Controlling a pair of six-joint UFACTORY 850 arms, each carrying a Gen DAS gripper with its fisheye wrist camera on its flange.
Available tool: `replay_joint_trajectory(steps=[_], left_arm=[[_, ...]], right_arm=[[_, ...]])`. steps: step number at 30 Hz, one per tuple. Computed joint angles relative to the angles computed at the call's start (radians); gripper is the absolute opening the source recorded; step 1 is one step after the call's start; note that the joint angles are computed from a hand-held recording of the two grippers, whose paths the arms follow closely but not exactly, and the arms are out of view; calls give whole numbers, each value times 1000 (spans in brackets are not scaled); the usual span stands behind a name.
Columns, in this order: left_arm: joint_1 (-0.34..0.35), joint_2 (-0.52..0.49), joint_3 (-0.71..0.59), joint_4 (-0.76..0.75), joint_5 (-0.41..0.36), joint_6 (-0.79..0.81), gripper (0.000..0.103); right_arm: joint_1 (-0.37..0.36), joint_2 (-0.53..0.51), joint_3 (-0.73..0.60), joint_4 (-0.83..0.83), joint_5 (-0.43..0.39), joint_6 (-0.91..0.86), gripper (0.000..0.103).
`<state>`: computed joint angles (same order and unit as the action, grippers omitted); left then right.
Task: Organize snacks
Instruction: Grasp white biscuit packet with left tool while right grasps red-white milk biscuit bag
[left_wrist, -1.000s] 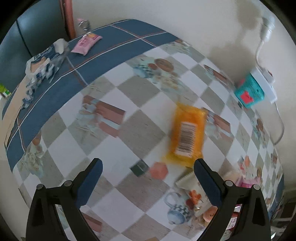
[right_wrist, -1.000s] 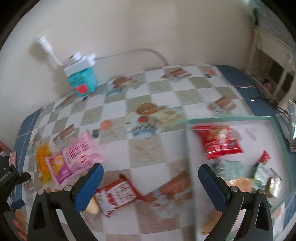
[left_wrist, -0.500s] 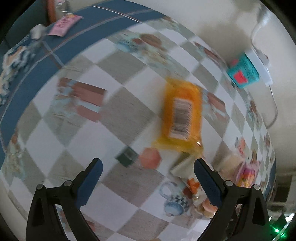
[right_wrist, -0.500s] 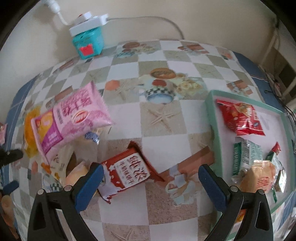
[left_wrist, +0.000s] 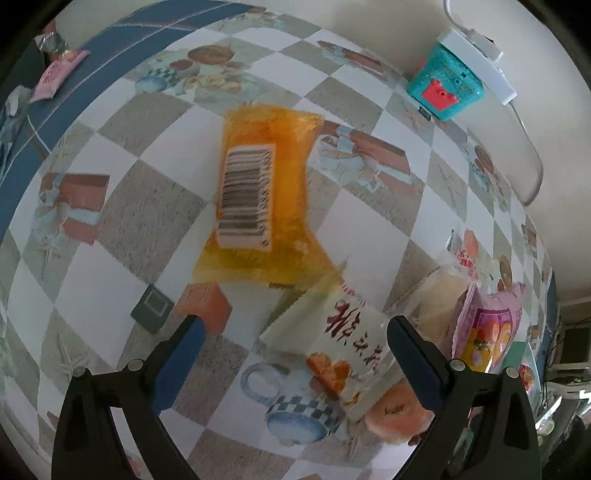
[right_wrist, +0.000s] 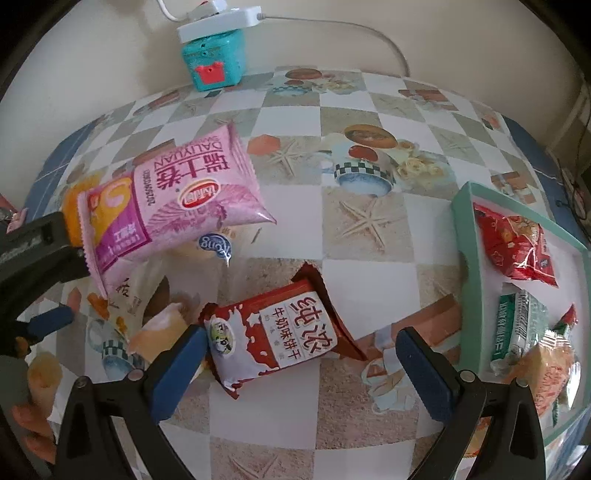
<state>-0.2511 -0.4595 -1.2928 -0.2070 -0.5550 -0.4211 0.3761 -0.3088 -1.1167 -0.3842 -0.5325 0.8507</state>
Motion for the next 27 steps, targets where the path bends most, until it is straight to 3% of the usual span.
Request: replay_joint_trajectory(steps=[5, 11, 17, 27], left_arm=[[-19, -22, -21, 69, 28, -61, 99], [-66, -80, -93, 246, -24, -178, 99], [-64, -100, -121, 225, -81, -142, 99], [-12, -72, -85, 185, -110, -114, 99]], right_arm=[[-1, 0, 3, -4, 8, 2, 103], [-2, -2, 3, -21, 15, 9, 103], [-8, -1, 5, -1, 21, -5, 103], [-28, 8, 15, 49, 17, -36, 103]])
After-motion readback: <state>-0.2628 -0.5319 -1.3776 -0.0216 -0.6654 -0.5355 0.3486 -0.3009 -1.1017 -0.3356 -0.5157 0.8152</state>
